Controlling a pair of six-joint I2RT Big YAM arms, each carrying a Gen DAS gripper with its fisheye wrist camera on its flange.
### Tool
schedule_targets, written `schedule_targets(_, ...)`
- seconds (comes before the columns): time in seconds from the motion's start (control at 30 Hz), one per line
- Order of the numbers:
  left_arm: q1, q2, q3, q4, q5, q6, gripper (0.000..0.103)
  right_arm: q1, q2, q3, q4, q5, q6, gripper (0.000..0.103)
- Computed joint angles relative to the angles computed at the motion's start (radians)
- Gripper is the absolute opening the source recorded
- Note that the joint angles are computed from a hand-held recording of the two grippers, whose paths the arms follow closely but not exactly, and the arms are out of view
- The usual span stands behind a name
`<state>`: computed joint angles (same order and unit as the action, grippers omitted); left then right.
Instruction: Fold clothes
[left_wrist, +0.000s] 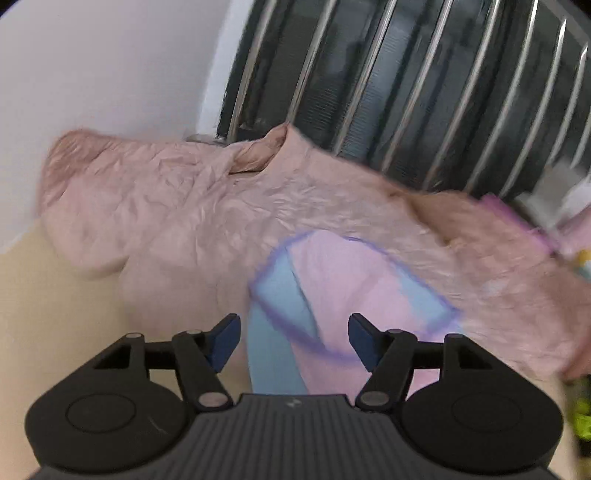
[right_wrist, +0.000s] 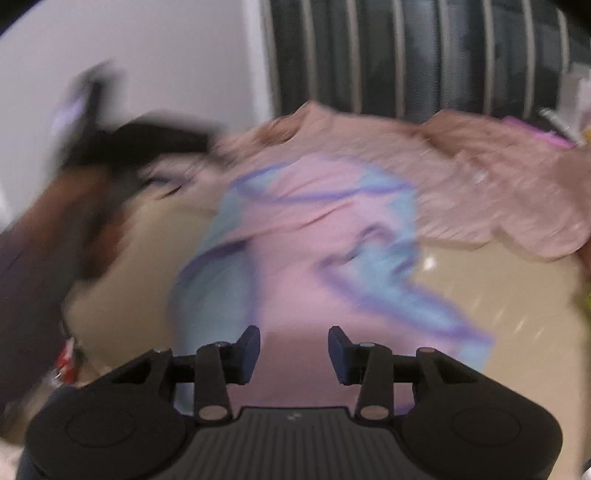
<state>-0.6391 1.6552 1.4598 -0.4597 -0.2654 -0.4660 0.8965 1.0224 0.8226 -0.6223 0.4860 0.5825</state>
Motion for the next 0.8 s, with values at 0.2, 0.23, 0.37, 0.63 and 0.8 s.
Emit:
schedule_targets(0.2,0.037,0.36,0.501,-0.351,-0.052,0.122,0.069,0.051,0.075,0.022,0.006,0.007,0.031,0.037)
schedule_targets(0.23,0.043,0.396,0.553,-0.401,-0.039,0.114,0.061,0.05,0.082,0.025,-0.001,0.005,0.034,0.036)
schedule_targets(0.37,0.056,0.398,0.542,-0.384,0.003,0.159,0.016,0.044,0.087,0.02,-0.002,0.003,0.013,0.031)
schedule_targets(0.63,0.067,0.252,0.312,-0.234,-0.087,0.109,0.001,0.024,0.067,0.025,-0.055,-0.005,-0.026,0.005)
schedule_targets(0.8,0.065,0.042,0.026,-0.078,-0.161,0.016,0.001,-0.012,0.038,0.013,-0.109,0.038,-0.023,0.004)
